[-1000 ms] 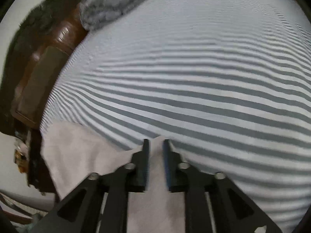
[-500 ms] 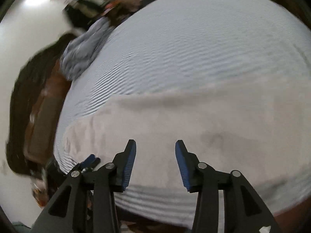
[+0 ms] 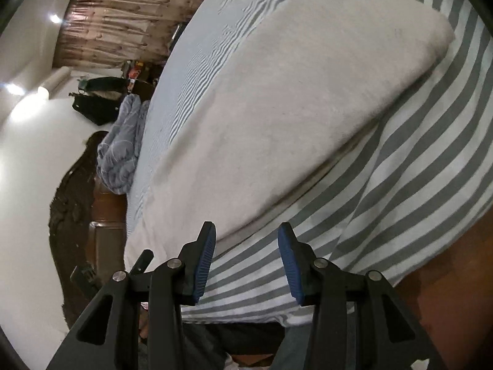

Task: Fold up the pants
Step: 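Grasp the pants leg end with the right gripper and lift it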

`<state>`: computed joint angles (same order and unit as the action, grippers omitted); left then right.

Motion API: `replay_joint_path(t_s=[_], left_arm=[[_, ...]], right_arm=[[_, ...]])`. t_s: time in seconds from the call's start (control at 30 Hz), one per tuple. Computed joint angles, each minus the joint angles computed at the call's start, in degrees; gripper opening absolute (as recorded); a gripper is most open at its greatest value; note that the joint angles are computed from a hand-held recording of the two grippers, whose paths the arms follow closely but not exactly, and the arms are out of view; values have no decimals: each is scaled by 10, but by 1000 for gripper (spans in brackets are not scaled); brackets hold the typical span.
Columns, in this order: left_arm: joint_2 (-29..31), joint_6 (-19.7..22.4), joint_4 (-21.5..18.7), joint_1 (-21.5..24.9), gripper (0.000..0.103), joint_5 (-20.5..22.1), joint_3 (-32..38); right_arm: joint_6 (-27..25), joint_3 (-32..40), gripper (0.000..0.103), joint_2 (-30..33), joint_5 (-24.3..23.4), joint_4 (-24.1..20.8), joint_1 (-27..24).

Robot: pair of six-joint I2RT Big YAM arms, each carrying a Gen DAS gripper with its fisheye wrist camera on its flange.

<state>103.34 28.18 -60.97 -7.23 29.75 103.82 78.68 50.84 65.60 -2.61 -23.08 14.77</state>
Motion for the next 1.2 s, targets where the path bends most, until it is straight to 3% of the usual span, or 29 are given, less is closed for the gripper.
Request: replay_joint_path(t_s=[0.23,0.4,0.47,0.63,0.73,0.87,1.03,1.07,1.13,1.2], left_arm=[[-7,-20,-1,-43,49,-1,-13],[-6,-16,-4,-64,49,-22,-30],[-4,-14,-4,-66,49,-35,-38],[-9,-15,15,-65,49,-38,-57],[-9,-15,20,-65,49,-40,-60],[-19,-8,42,-66,50,-48,-81],[-23,-2,49,-66,52,-52,-87],[-22,-3,49,-66,53,-52,-86],[-24,-2,51,-66,53,-53,-88],[-24,-1,51,-67,53,-53,-88]], right_arm=[[7,-40,40,0,-20,57,-29],[26,-70,39,-13,-16,79,-54],[34,-93,39,-28,-23,108,-71],[32,-114,39,-55,-11,106,-118],[40,-126,39,-59,-31,137,-144],[25,-132,39,-80,-18,122,-166],[28,-141,39,-83,-32,144,-189],[22,-137,38,-84,-31,139,-189],[1,-134,20,-88,-28,132,-194],[-4,-123,17,-83,-25,133,-192]])
